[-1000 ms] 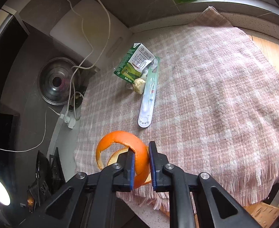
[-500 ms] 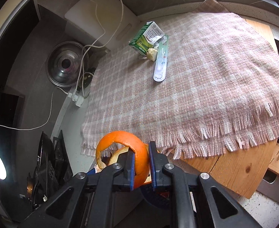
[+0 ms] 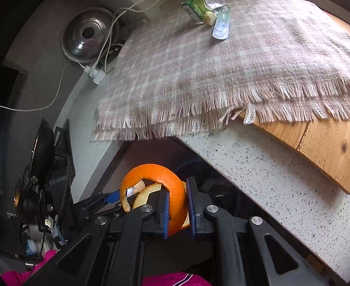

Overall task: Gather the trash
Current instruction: 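Lift the eggshell and orange peel and carry them down over the basket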

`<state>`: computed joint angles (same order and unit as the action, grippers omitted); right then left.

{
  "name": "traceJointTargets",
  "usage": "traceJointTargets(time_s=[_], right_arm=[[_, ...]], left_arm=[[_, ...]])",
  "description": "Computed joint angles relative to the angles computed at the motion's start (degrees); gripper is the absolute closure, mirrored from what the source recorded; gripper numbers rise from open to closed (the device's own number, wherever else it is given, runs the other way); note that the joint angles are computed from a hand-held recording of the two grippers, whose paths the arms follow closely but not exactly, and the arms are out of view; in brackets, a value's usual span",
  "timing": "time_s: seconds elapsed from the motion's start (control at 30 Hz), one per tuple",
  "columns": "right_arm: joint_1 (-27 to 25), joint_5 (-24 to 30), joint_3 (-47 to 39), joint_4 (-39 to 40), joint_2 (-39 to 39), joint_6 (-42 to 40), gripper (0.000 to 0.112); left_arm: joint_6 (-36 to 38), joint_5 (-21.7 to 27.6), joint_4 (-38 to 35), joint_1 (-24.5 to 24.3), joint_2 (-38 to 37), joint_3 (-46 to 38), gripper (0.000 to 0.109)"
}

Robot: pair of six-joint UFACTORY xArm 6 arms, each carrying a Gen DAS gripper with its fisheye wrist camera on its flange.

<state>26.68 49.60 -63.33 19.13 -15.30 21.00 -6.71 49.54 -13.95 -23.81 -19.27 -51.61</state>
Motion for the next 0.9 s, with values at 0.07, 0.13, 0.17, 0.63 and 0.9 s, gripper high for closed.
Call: traceJointTargets(time_s=[0.07,0.13,0.17,0.63,0.9], right_arm=[[0.9,0.5,0.9,-0.2,0.0,-0.2,0.101],[1.9,0.7,1.6,-0.9,0.3,-0.5,0.101],[2.6,0.8,1.9,-2.3,0.5,-0.2,0.101],[7.3,2.4,3.8,-9.0,5.7,-2.3,0.101],[8.4,1.5,4.6,-9.9,8.8,-2.2,0.101]], left_arm=[[-0.3,-0.2,0.4,-0.3,0.2,0.8,0.067],[-0.4,-0.8,0.4,-0.6,0.5,1.6,0.067],[-0.5,-1.1,0.4,-0.7,0.7,2.0,0.067],[0.4,-2.7,-0.8,-1.3,5.7,4.5,0.067],[0.3,-3.6,-0.4,-1.7,9.5,4.1,0.067]])
